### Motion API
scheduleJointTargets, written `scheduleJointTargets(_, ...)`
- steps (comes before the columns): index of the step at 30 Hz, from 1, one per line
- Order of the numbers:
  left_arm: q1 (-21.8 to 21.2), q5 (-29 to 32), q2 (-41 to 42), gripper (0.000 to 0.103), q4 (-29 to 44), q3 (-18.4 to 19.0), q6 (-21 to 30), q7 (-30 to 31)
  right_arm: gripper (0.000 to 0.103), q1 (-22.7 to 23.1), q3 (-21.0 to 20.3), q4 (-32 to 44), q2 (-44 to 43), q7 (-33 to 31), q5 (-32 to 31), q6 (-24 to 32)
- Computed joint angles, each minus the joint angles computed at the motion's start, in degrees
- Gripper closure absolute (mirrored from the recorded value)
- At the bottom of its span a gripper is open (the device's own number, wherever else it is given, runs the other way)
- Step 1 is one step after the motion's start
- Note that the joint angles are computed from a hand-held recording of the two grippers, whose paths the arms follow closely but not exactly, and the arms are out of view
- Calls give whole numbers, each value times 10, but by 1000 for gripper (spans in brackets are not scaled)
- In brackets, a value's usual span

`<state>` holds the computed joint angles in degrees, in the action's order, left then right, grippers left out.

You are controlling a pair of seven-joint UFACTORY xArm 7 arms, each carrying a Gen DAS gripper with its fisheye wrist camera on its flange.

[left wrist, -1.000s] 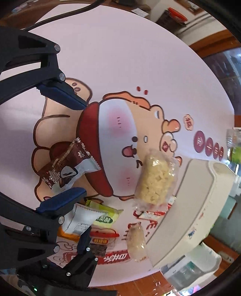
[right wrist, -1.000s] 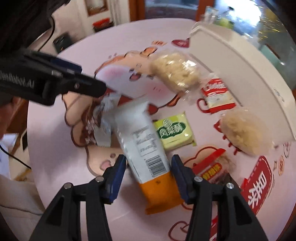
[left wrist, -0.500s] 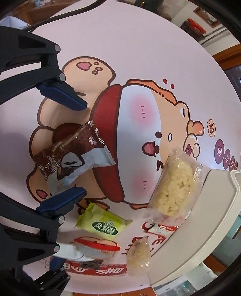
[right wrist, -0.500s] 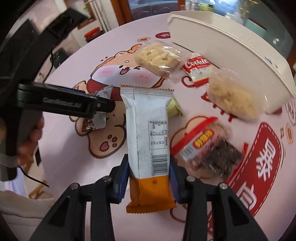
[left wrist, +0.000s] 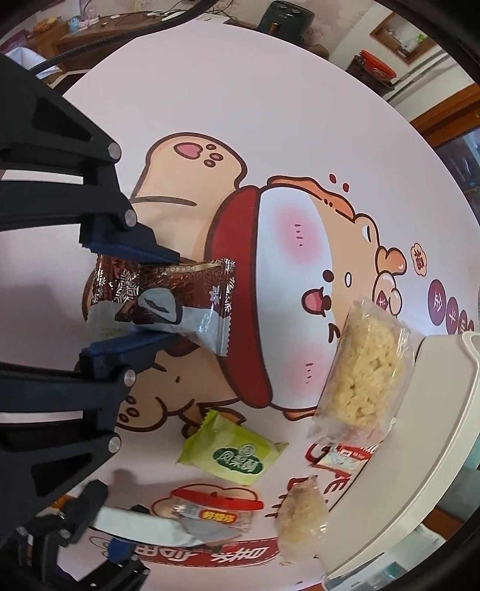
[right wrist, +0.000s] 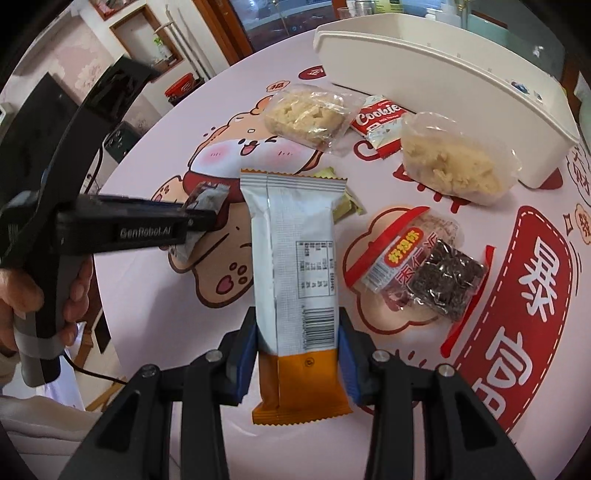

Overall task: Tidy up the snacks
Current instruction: 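Grasp the brown chocolate wafer pack with the left tool while the right tool grasps the orange-and-white bar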

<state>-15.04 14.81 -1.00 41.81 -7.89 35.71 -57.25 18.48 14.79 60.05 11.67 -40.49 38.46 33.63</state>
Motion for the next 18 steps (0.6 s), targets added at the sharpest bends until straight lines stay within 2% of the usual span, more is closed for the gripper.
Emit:
scheduleJointTargets(5, -5, -2, 3, 71, 5, -2, -1, 21, 64, -1, 3, -11, -8, -8, 31, -15)
scheduleJointTargets(10, -4, -6, -27, 72, 13, -4, -3, 80, 65, 2, -2, -31, -34, 5, 46, -33)
scheduleJointTargets(14, 5, -3, -51, 72, 34, 0, -19, 139, 65, 9, -13, -39, -56, 50, 42, -49)
scheduleJointTargets(18, 17, -23, -57, 72, 76, 12, -37, 243, 65, 16, -23, -26, -66, 131, 5, -63)
